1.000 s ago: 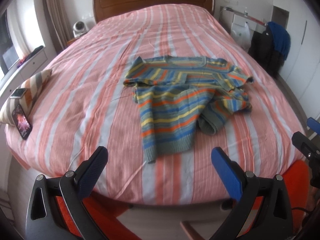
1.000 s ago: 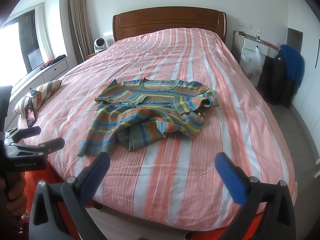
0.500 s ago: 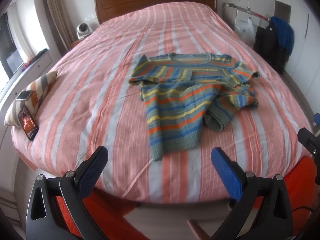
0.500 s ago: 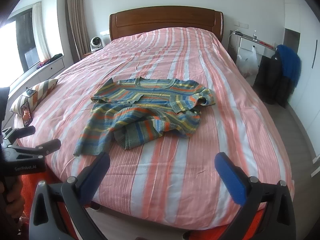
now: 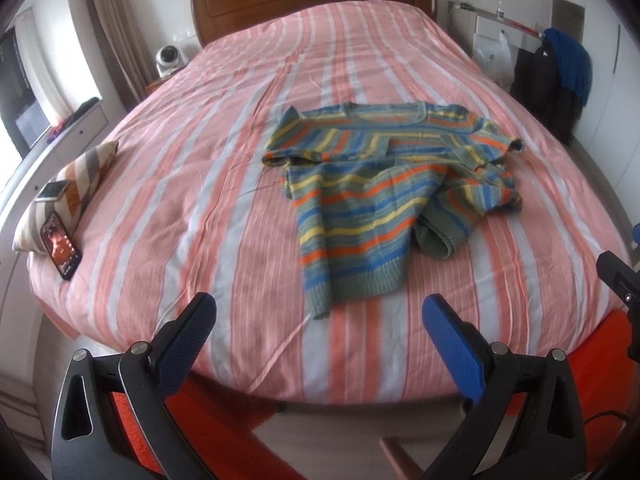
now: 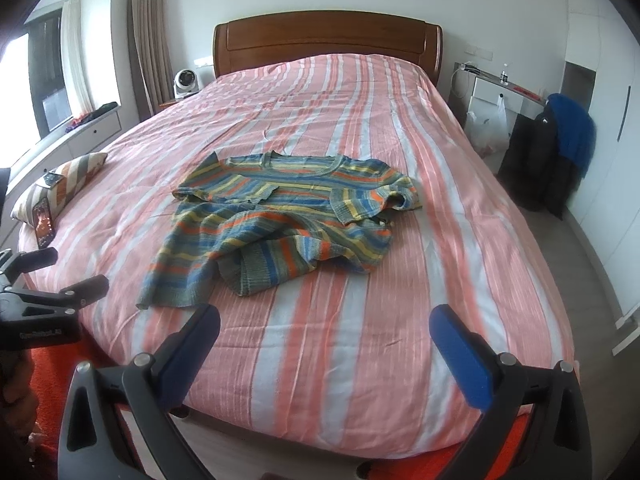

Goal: Fold small clothes
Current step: 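Move both grippers toward the crumpled striped sweater on the bed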

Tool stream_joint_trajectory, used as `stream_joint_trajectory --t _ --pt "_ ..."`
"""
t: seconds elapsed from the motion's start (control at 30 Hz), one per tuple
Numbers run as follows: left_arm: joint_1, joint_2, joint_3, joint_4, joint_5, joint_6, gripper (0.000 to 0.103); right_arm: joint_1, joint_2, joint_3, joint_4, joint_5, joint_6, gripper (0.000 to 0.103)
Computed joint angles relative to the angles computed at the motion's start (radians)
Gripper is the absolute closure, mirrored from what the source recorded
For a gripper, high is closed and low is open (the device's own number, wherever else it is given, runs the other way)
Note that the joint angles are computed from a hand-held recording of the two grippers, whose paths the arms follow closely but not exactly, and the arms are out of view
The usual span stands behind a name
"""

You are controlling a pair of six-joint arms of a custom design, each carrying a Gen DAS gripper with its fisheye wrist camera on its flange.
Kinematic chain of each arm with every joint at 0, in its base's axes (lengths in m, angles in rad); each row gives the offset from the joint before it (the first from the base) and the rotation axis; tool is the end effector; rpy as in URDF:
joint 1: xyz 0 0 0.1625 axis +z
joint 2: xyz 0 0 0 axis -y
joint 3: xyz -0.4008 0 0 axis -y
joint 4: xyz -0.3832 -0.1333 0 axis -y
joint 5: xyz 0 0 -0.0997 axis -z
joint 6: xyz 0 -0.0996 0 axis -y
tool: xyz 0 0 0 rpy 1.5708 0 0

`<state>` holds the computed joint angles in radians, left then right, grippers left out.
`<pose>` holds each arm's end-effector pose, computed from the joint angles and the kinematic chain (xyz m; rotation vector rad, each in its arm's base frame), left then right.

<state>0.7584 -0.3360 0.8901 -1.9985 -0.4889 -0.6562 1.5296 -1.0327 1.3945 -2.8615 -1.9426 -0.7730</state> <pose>-0.4266 -0.7089 0.0340 0.2488 2.1336 -0.7632 0.0683 -0.7012 0.3953 0.6212 -2.2278 0.8879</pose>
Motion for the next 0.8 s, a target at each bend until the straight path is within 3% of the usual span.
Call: stream_joint_trajectory --t 0.6,0.8 --pt "0.004 0.016 -0.022 0.024 -0.019 -0.004 0.0 0.006 0.022 -0.019 0.018 -0.023 -0.003 0.0" --pt "0.01 0.003 0.001 -0.013 -0.021 0.007 0.0 0.014 0.049 -0.047 0.002 -0.087 0.004 0.0"
